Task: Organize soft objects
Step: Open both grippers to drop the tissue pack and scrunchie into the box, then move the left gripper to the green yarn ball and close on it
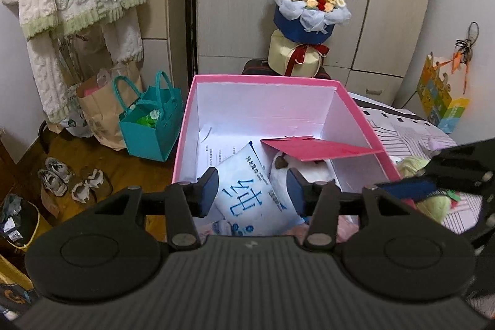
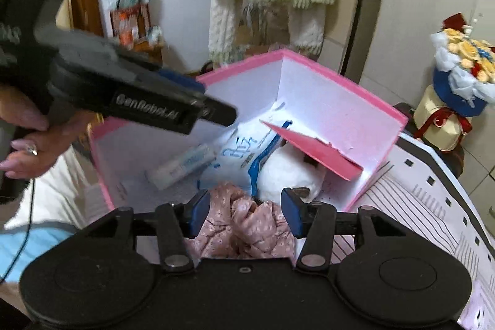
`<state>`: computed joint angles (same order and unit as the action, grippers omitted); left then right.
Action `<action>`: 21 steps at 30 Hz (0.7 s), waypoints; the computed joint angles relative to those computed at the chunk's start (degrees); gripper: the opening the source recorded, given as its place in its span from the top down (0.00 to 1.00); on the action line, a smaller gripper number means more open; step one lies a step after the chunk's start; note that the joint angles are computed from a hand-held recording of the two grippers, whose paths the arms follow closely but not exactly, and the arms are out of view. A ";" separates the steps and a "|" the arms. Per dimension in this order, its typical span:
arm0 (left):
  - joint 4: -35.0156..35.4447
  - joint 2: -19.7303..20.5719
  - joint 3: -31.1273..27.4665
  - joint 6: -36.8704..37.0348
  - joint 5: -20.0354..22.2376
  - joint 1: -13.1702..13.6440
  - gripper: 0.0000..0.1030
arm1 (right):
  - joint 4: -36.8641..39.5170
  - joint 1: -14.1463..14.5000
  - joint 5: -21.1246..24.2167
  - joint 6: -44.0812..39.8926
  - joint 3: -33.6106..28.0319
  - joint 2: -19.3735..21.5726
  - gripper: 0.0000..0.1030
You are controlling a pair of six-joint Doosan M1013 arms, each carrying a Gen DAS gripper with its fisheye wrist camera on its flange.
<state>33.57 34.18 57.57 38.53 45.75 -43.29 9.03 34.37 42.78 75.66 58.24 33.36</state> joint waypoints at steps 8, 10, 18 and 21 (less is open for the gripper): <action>-2.86 -4.18 4.10 3.95 -3.55 -1.40 0.50 | 0.56 -0.68 -7.34 5.18 9.18 -7.34 0.44; -3.59 -5.09 5.00 5.17 -4.47 -1.85 0.49 | -1.01 -0.59 -8.17 7.12 10.87 -8.93 0.43; -8.71 -7.59 7.43 12.25 -7.93 -3.93 0.48 | -14.12 0.09 -13.46 19.09 20.05 -16.15 0.41; -9.27 -7.99 7.93 14.26 -8.69 -4.90 0.48 | -18.77 0.39 -15.34 24.42 23.54 -18.39 0.40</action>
<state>24.29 26.19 65.50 52.79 37.05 -48.20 -9.73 34.76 27.44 100.08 81.78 14.97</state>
